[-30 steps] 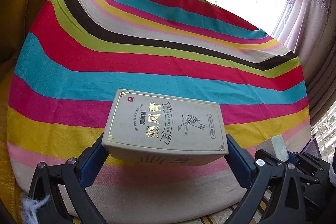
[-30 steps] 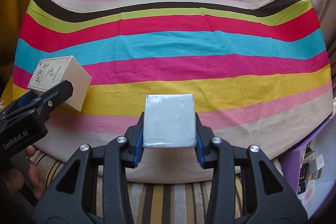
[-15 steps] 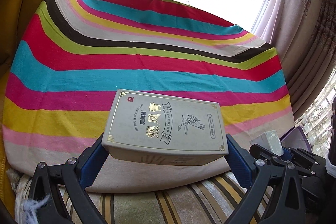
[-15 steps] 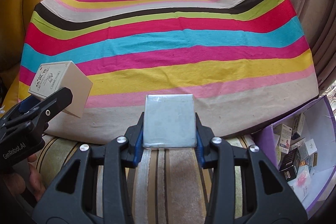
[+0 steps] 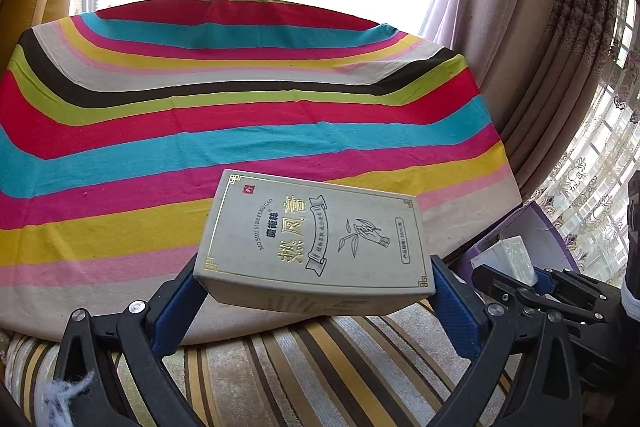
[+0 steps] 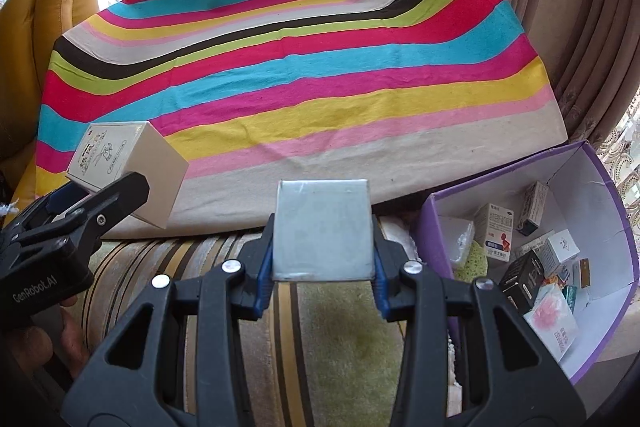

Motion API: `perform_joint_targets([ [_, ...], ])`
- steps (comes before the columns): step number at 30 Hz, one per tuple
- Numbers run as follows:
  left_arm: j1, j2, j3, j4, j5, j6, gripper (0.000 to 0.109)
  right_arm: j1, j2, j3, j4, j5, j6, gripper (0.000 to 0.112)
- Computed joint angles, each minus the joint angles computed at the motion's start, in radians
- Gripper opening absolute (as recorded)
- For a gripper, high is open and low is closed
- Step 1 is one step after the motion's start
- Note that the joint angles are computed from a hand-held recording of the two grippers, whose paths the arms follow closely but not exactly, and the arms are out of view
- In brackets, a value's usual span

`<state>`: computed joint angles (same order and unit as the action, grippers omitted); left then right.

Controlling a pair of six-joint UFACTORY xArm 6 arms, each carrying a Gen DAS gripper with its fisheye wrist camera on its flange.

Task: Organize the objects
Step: 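Carry the beige tea box and silver cube over the purple box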

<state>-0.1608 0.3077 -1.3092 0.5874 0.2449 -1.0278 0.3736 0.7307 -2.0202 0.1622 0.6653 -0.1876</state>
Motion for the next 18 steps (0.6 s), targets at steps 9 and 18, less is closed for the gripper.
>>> perform_joint_targets([
  [9, -0.081, 0.107, -0.143, -0.220, -0.002, 0.262, 0.103, -0.073, -0.061, 0.094, -0.024, -0.056, 0.030, 0.044],
  [18, -0.159, 0.219, -0.309, -0.448, 0.036, 0.532, 0.103, -0.142, -0.099, 0.155, -0.077, -0.092, 0.075, 0.044],
])
